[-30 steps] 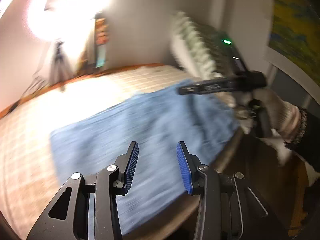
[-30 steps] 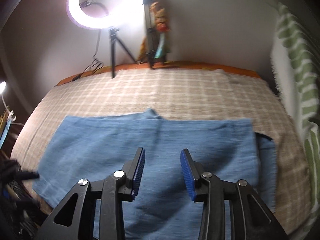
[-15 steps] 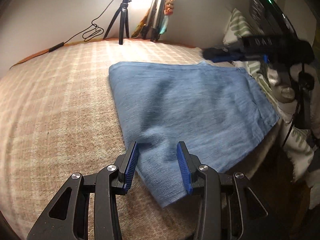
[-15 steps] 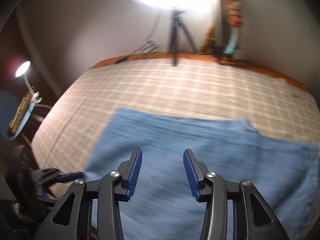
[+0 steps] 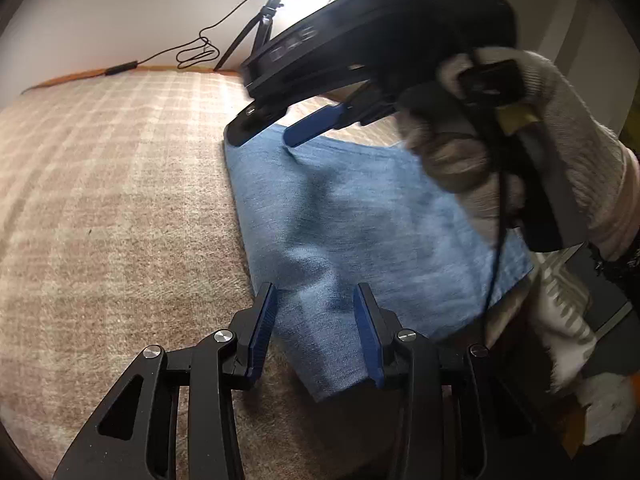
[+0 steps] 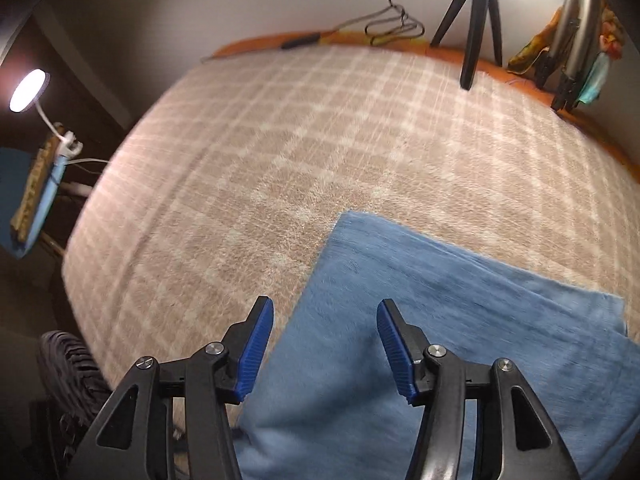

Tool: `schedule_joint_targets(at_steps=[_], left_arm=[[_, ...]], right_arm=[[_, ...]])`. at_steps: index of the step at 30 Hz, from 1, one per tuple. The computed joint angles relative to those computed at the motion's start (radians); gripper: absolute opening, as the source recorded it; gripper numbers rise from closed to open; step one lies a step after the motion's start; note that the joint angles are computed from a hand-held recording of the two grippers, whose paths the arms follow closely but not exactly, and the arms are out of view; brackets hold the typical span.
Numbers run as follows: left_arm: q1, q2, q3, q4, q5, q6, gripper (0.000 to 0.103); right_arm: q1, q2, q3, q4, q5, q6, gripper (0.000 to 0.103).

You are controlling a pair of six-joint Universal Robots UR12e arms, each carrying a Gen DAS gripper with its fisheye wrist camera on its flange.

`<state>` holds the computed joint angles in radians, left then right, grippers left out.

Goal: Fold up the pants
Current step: 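Grasp the folded jeans edge with the left gripper while the right gripper grasps the hem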

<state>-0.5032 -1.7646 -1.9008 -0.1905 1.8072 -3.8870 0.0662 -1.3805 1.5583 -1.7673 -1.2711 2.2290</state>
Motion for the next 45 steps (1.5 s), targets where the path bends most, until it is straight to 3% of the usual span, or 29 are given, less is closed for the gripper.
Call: schedule_joint_targets(at_steps=[7,12,14,16,20,25,30,32,40,42,44,45], left_arm=[[0.008,0.004,-0.018,0.046,-0.025,-0.032,0.038],[0.012,0.016,-0.035,0.051,-0.035,-0.061,0.038],[0.019,0.023,-0.047,0.063,-0.049,-0.084,0.045],[0.022,0.026,-0.054,0.074,-0.053,-0.097,0.045],[0.026,0.027,-0.054,0.074,-0.065,-0.105,0.045],[0.042,0.019,-0.055,0.107,-0.119,-0.138,0.045],[0.043,0.007,-0.046,0.135,-0.120,-0.131,0.040],[0.033,0.001,-0.032,0.125,-0.092,-0.097,0.024],[0.018,-0.009,-0.018,0.141,-0.046,-0.030,0.015],[0.012,-0.014,-0.007,0.138,-0.036,-0.015,0.014],[0.008,-0.021,0.006,0.131,-0.027,-0.004,0.014],[0.008,-0.021,0.007,0.133,-0.026,0.000,0.014]], right_arm=[[0.081,-0.005,0.038,-0.097,-0.190,0.006,0.056],[0.108,-0.005,0.054,-0.133,-0.270,-0.026,0.056],[0.108,-0.005,0.054,-0.135,-0.271,-0.017,0.049],[0.109,-0.005,0.060,-0.164,-0.278,-0.012,0.033],[0.093,-0.005,0.051,-0.136,-0.226,-0.009,0.014],[0.052,0.011,0.011,-0.082,-0.119,0.022,0.004],[0.022,0.023,-0.029,-0.022,-0.049,0.037,0.004],[0.015,0.027,-0.039,-0.013,-0.037,0.031,0.004],[0.018,0.022,-0.030,-0.011,-0.030,0.040,0.005],[0.019,0.012,-0.025,-0.002,-0.036,0.035,0.013],[0.024,0.011,-0.030,0.003,-0.045,0.036,0.035],[0.027,0.009,-0.029,-0.001,-0.050,0.033,0.037]])
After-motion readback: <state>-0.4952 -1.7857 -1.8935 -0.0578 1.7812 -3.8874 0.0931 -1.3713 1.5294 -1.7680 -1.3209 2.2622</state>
